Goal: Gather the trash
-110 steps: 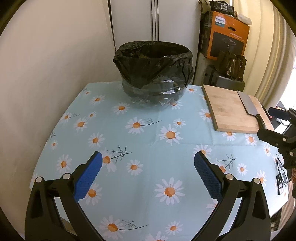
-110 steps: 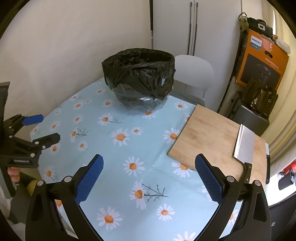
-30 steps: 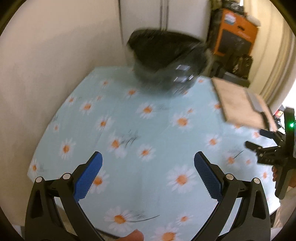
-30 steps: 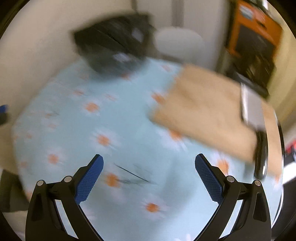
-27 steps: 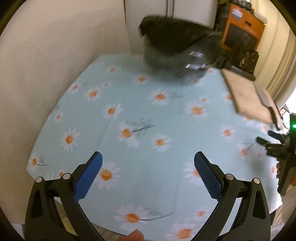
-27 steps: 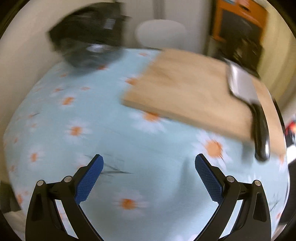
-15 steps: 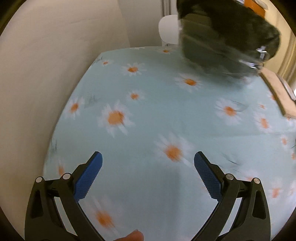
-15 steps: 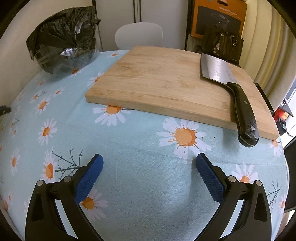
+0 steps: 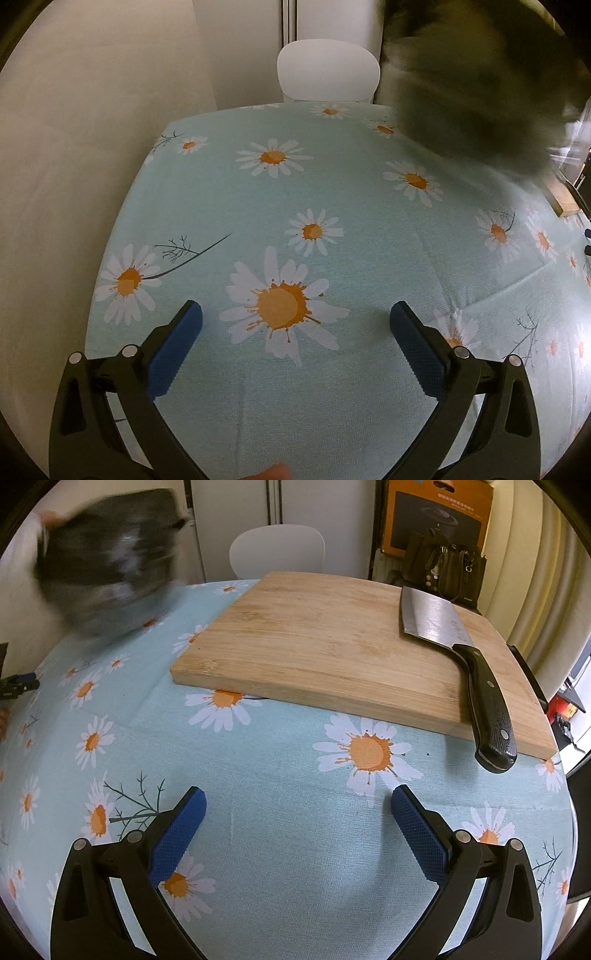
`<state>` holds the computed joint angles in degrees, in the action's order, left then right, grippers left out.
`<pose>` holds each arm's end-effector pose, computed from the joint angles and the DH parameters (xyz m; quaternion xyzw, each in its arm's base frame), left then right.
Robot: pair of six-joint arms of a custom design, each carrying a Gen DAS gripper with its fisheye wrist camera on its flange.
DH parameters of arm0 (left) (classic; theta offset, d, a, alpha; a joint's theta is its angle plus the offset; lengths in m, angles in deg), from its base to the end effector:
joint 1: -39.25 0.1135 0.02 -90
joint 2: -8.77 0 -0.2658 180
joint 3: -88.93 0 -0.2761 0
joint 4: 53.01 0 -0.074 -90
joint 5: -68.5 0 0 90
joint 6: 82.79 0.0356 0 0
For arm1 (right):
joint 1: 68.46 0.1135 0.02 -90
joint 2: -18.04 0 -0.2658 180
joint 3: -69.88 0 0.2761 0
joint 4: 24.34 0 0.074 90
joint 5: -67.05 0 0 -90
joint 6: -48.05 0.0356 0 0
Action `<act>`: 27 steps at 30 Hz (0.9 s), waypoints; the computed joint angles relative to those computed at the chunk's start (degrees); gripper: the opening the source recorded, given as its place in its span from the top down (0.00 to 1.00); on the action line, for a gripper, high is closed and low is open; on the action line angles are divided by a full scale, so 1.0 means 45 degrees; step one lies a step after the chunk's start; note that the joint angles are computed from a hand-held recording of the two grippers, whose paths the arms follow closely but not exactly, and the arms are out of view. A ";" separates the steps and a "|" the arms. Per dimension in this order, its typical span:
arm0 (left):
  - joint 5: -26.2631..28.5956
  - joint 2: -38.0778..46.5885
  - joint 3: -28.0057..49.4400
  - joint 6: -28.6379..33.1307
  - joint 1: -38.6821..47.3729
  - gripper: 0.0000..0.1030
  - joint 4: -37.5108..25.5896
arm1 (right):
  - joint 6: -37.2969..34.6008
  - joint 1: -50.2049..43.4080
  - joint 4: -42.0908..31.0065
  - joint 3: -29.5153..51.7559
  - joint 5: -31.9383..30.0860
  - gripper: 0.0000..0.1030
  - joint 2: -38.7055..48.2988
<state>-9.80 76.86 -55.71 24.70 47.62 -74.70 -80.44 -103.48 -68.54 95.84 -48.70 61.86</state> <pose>0.2152 0.0244 0.1223 0.1063 0.9417 -0.0266 0.3179 0.1241 -0.0681 0.1192 -0.0824 0.9440 0.0324 0.3180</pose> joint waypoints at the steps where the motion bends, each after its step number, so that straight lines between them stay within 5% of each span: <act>1: -0.0009 0.0062 0.0032 -0.0014 -0.0016 0.04 0.0030 | -0.0017 -0.0021 -0.0018 0.0005 -0.0012 0.06 -0.0006; 27: -0.0053 -0.0061 0.0100 0.0015 -0.0036 0.04 -0.0204 | -0.0072 -0.0075 -0.0068 -0.0009 -0.0037 0.06 -0.0039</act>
